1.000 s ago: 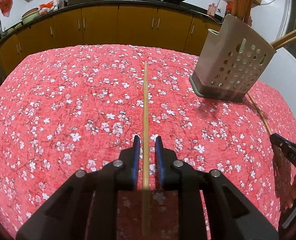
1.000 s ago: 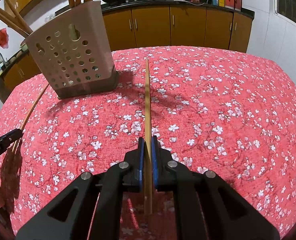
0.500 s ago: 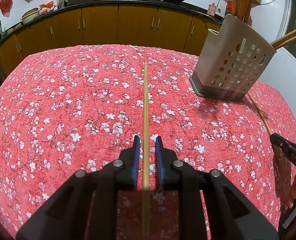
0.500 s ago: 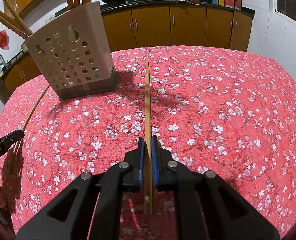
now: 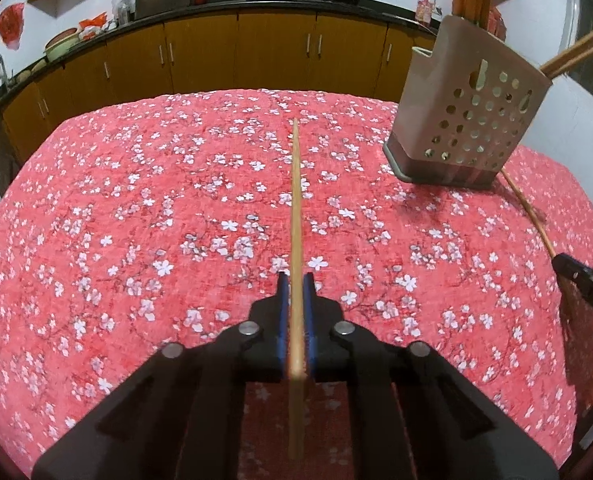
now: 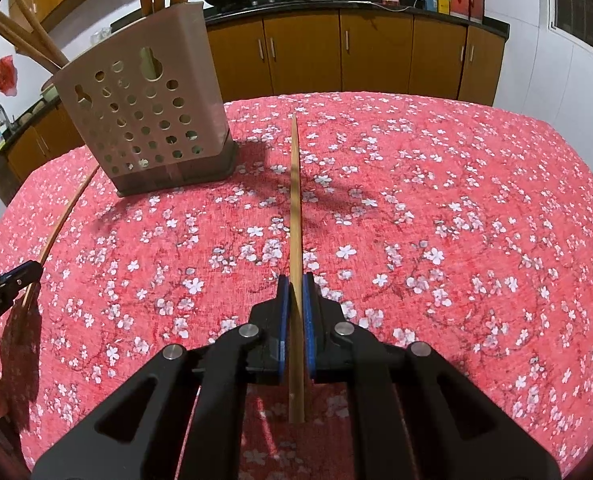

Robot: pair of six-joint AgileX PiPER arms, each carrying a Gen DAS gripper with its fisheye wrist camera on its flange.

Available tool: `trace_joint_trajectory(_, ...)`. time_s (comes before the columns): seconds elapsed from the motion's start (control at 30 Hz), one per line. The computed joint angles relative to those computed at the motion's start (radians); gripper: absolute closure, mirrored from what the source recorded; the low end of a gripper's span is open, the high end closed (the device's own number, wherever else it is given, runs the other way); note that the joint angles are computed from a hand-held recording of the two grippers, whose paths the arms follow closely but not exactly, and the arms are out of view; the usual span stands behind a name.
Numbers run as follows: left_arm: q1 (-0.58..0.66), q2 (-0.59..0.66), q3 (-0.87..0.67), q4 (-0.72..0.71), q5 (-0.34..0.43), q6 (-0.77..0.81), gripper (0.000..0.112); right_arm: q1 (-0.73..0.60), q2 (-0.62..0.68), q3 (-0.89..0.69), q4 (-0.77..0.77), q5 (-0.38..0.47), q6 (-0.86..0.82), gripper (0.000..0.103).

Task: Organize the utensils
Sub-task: 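Close the left gripper on a chopstick while the right gripper grasps the last chopstick, then lift both held chopsticks upright and carry them over the utensil holder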

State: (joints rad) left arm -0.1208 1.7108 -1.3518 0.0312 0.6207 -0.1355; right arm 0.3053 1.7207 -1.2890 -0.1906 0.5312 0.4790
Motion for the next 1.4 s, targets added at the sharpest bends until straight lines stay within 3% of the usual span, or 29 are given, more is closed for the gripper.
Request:
trace_joint_trajectory(0.1,0.018,-0.006,-0.020,-0.055,0.047,0.051,0.105,-0.004,-0.056,0.042,-0.008,-0.037,0.013,0.095)
trace_joint_trajectory(0.5,0.048,-0.136,-0.082,-0.146,0.091,0.140,0.105,-0.036,-0.240,0.051,-0.163,-0.094,0.141,0.096)
trace_joint_trajectory(0.97,0.064,-0.218,-0.200,-0.246,0.085,0.195,0.105,-0.022,-0.287,0.015,-0.239,-0.127,0.196,0.096)
trace_joint_trajectory(1.07,0.056,-0.214,-0.238,-0.278,0.105,0.229,0.105,-0.036,-0.298,-0.016,-0.149,-0.124,0.115,0.096)
trace_joint_trajectory(1.3,0.008,-0.188,-0.385,-0.328,0.144,0.272,0.105,-0.081,-0.330,-0.129,0.217,-0.140,-0.195,0.096)
trace_joint_trajectory(1.4,-0.028,-0.153,-0.474,-0.311,0.146,0.251,0.105,-0.065,-0.321,-0.191,0.237,-0.165,-0.214,0.096)
